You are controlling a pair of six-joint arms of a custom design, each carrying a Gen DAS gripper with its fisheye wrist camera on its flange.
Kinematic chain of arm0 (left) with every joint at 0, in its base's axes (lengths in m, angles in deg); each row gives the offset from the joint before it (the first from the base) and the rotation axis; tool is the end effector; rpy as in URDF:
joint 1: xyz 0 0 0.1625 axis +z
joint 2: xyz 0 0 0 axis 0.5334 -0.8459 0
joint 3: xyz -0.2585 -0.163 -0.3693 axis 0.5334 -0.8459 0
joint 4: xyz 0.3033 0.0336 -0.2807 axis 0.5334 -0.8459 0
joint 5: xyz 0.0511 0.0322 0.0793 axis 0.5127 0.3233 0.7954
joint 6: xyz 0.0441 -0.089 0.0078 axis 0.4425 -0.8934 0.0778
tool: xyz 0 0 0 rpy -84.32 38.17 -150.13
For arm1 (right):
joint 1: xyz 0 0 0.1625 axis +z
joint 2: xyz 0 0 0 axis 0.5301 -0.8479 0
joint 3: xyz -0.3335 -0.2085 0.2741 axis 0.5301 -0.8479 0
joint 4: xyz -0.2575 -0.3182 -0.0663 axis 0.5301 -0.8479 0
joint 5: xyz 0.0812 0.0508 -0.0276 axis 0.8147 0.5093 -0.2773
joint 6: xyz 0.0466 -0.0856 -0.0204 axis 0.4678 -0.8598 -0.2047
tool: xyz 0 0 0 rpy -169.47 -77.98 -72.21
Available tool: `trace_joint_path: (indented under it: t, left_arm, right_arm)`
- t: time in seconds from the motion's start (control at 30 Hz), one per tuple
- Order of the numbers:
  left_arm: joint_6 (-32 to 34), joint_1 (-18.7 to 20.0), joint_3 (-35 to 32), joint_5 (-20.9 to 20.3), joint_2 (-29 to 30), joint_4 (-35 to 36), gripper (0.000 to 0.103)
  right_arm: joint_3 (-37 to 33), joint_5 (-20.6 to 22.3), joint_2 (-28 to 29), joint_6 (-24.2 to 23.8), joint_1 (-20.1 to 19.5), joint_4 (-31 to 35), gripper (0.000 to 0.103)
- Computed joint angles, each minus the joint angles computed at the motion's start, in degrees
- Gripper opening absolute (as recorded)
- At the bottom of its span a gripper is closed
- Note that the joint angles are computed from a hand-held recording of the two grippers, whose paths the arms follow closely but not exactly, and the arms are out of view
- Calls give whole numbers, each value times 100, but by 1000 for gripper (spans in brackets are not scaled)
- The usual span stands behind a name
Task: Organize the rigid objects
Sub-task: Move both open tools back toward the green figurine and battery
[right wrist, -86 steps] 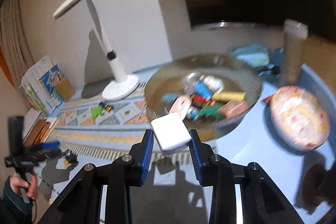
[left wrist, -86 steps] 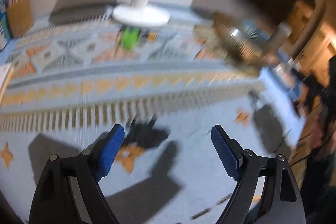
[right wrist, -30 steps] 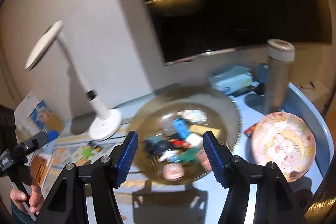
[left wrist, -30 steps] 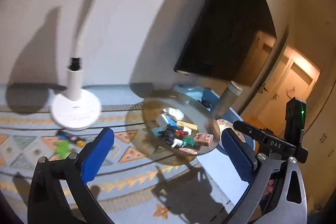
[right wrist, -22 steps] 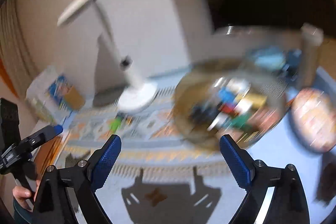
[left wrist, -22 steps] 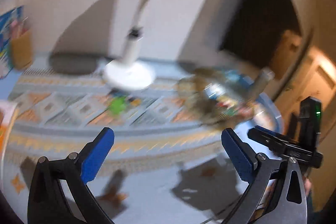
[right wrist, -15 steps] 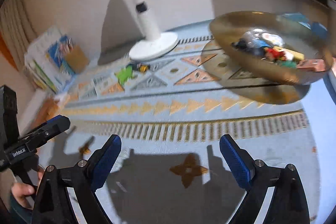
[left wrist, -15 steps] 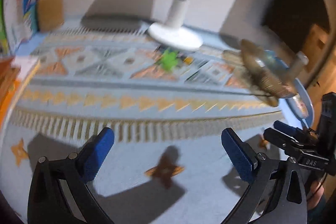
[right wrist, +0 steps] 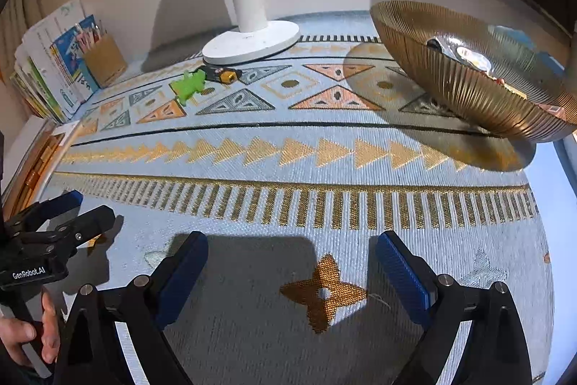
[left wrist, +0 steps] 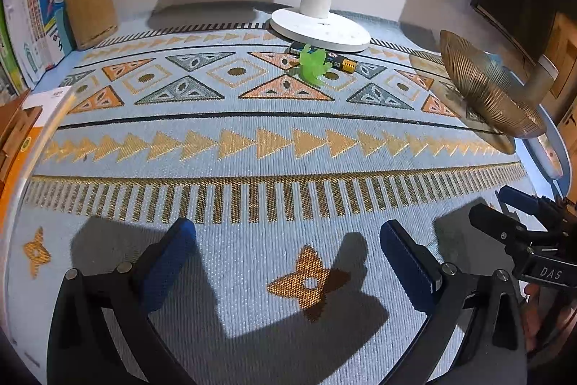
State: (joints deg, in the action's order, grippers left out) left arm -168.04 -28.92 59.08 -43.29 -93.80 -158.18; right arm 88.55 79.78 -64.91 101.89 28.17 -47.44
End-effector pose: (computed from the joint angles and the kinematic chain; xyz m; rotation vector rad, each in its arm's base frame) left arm -0.2979 -0.2141 -0.0182 0.1792 2.3371 -0.8258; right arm -0.0038 -0.2673 0.2787 0.6369 -2.4760 0.6279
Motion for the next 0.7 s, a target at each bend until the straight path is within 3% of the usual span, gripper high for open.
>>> trace_joint_path:
  t: [0.7]
  left_arm:
    - [39, 39, -79, -27, -2, 181, 102]
  right_arm:
    - [54, 360, 97, -14, 259, -182, 100]
